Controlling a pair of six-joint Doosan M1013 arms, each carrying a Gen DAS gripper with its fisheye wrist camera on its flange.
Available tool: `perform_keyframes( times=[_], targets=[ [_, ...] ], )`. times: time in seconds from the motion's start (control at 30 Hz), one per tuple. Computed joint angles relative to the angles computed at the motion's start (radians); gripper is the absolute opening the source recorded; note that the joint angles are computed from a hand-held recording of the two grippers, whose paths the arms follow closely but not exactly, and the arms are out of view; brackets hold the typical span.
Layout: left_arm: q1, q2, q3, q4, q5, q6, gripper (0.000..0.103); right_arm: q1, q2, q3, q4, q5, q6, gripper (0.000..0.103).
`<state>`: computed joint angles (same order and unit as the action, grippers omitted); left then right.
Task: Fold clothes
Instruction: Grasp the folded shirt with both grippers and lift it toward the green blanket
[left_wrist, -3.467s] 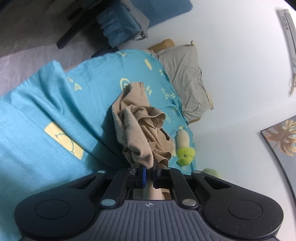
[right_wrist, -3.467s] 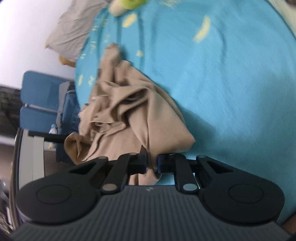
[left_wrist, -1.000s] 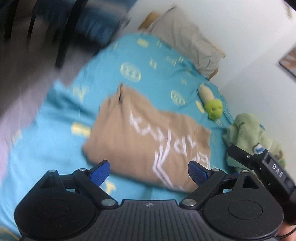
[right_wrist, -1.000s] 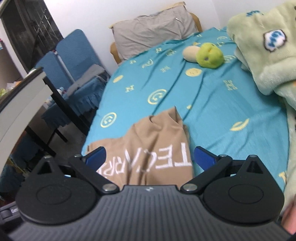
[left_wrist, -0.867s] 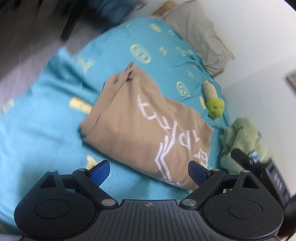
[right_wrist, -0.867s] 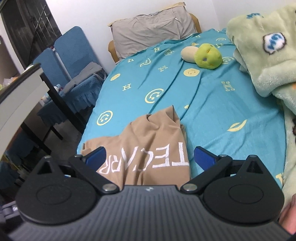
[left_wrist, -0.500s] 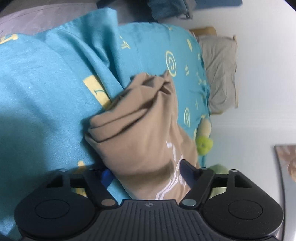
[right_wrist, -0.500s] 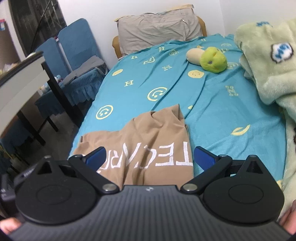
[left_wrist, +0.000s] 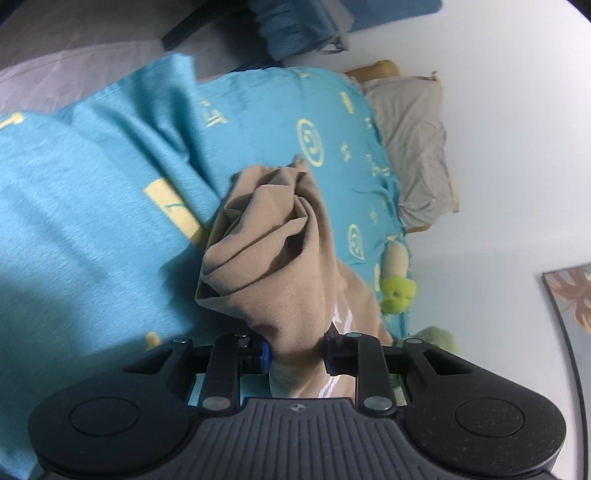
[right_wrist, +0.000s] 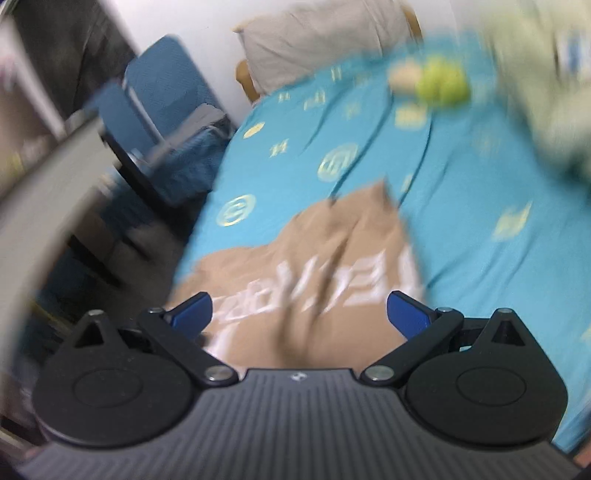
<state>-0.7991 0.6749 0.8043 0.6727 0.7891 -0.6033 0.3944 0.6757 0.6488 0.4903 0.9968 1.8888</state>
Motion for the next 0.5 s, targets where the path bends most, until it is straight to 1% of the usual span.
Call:
perform_keyframes(
  times=[0.07,0.1,0.23,0.3,0.43,0.5],
  targets=[
    [-0.004,0.002,-0.007,0.005,0.009,0.006,0.026,-0.025,0.005,0.017,0.142,0.027,0.071,0.103],
    [-0.005,0.002,-0.009,0.008,0.01,0.003,0.026,-0.031,0.009,0.022,0.183,0.042,0.095,0.103],
    [-0.006,0.003,-0.005,0.033,-0.004,-0.029,0.026,-0.035,0.033,0.011,0.273,0.111,0.143,0.103],
    [-0.008,-0.001,0.003,0.061,-0.018,-0.057,0.024,-0.037,0.04,0.026,0.339,0.123,0.168,0.103],
    [-0.015,-0.012,0.026,0.147,-0.053,-0.135,0.022,-0.042,0.05,0.064,0.408,0.112,0.291,0.103],
    [-0.019,-0.015,0.03,0.169,-0.05,-0.15,0.022,-0.04,0.031,0.101,0.35,0.054,0.35,0.103]
  ],
)
